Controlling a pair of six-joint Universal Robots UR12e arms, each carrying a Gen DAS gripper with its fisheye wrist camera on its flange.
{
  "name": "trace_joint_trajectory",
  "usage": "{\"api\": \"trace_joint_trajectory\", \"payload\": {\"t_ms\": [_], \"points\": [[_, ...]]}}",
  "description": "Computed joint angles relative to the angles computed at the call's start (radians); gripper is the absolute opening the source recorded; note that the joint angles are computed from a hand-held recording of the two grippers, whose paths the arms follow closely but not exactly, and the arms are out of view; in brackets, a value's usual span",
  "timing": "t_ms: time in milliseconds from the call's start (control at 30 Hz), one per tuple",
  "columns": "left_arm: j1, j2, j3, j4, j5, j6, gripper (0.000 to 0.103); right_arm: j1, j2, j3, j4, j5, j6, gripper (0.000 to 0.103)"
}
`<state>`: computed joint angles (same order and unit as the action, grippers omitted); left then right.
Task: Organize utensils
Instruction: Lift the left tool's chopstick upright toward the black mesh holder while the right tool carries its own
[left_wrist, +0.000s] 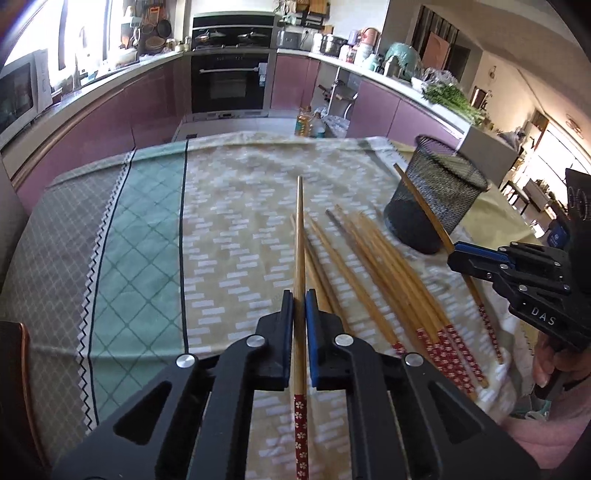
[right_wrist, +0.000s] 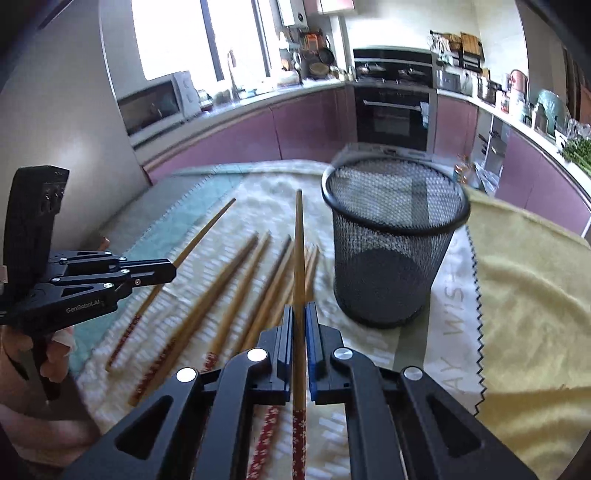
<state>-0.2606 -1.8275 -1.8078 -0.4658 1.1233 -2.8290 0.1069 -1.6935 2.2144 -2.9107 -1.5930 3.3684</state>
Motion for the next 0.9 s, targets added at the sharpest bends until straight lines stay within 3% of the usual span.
{"api": "trace_joint_trajectory", "payload": {"t_ms": [467, 667, 900], "points": [[0.045, 0.105, -0.034, 0.090, -0.230, 0.007, 0.007, -0.032, -0.078, 0.028, -0.132, 0.030, -0.001, 0.006], [0.038, 0.093, 0.005, 0.118, -0.311, -0.029, 0.007, -0.059, -0.088, 0.019, -0.192, 0.045, -0.012, 0.006], [-0.004, 0.050, 0.081, 0.161, -0.353, -0.071, 0.007, -0.094, -0.083, -0.004, -0.251, 0.056, -0.017, 0.006]]}}
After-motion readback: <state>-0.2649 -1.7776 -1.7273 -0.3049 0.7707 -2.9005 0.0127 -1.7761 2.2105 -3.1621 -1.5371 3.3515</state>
